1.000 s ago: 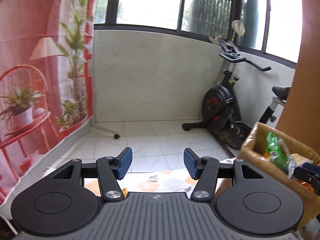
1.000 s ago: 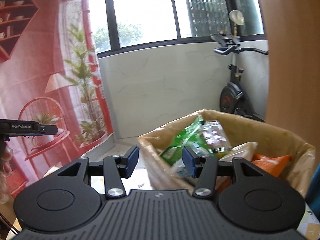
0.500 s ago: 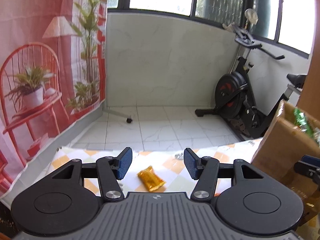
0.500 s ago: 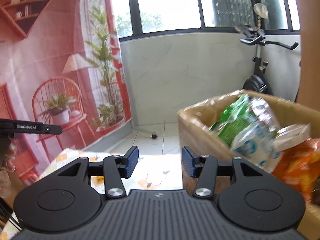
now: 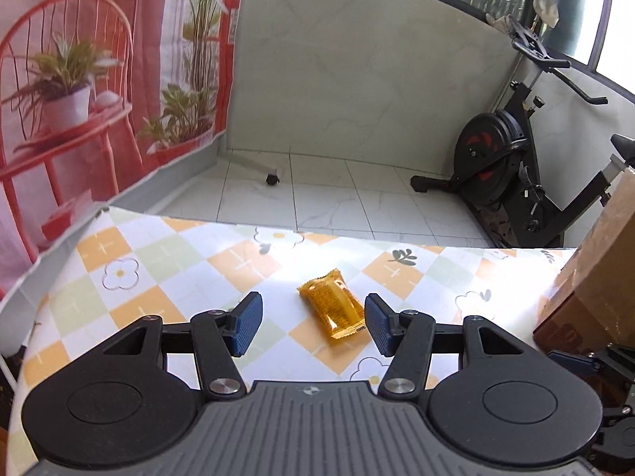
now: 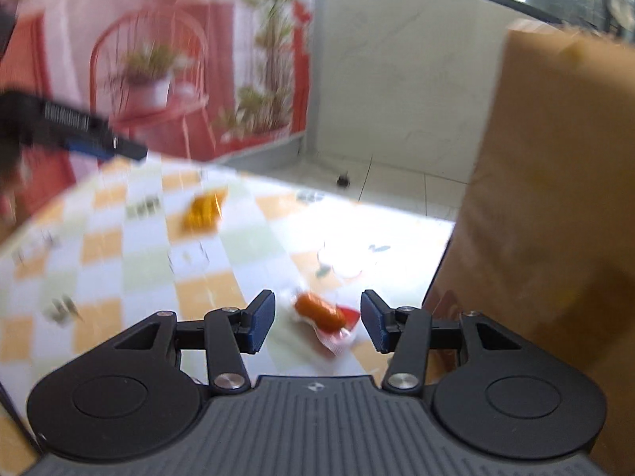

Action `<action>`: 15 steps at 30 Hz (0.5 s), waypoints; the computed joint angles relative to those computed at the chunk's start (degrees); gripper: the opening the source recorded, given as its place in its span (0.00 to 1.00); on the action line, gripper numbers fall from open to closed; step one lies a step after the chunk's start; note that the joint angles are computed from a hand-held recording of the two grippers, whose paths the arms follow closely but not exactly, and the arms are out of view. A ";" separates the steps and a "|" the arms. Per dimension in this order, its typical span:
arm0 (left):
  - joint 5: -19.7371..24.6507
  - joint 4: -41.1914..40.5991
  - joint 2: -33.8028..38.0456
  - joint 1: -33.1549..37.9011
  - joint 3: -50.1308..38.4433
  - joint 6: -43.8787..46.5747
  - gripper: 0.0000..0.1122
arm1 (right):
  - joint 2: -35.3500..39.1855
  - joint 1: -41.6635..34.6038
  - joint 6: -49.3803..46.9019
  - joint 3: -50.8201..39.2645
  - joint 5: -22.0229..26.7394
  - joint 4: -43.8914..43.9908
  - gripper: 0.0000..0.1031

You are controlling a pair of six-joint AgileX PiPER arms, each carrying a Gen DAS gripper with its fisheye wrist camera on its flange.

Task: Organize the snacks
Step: 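Move both tools back from the box toward the last snacks, then grasp the orange wafer pack with the left tool while the right tool grasps the sausage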

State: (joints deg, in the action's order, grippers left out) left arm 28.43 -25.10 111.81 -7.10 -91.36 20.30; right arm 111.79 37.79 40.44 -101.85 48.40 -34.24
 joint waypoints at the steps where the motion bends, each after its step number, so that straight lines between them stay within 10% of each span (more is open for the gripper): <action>1: 0.07 -0.14 0.69 0.07 -0.31 0.12 0.53 | 1.19 -0.11 -1.57 -0.40 0.03 0.02 0.50; 15: 0.18 -1.49 5.72 -0.36 -2.81 -0.28 0.53 | 7.41 -4.49 -13.40 -4.55 -4.12 6.33 0.42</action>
